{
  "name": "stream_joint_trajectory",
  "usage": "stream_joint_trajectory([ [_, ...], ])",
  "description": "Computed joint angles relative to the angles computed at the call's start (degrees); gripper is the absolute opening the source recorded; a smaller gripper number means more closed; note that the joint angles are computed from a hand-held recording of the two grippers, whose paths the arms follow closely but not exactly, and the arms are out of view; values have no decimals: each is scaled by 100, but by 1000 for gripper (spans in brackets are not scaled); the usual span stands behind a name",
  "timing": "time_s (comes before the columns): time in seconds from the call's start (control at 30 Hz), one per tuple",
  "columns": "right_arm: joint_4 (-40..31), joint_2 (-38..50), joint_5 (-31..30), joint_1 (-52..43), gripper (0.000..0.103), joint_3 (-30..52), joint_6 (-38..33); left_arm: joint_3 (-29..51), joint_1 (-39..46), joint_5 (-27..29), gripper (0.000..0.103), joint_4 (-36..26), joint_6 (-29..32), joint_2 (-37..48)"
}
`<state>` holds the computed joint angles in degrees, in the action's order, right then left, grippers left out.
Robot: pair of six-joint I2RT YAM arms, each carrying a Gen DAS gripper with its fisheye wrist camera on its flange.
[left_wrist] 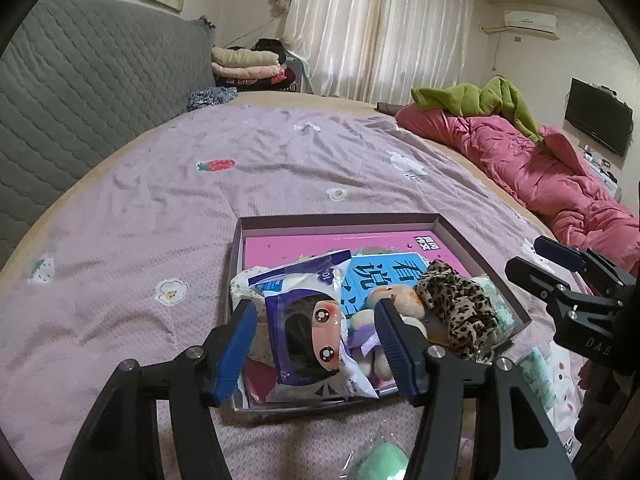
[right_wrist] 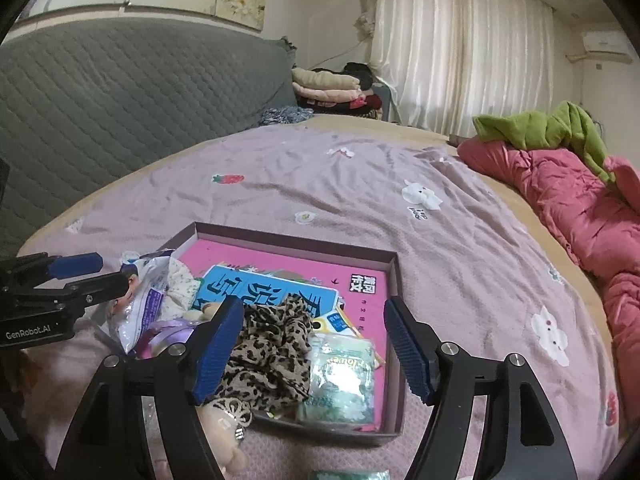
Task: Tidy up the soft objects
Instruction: 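Move both grippers back up and away from the tray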
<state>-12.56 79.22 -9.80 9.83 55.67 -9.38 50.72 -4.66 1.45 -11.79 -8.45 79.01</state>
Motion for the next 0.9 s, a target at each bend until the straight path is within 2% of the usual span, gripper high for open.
stream_joint_trajectory([
  [0.57, -536, -695, -514, -651, 76, -323, 347, -419, -261, -315, 61, -121, -20, -494],
  [0.9, -1037, -1380, -658, -949, 76, -666, 190, -662, -494, -448, 61, -424, -90, -1067],
])
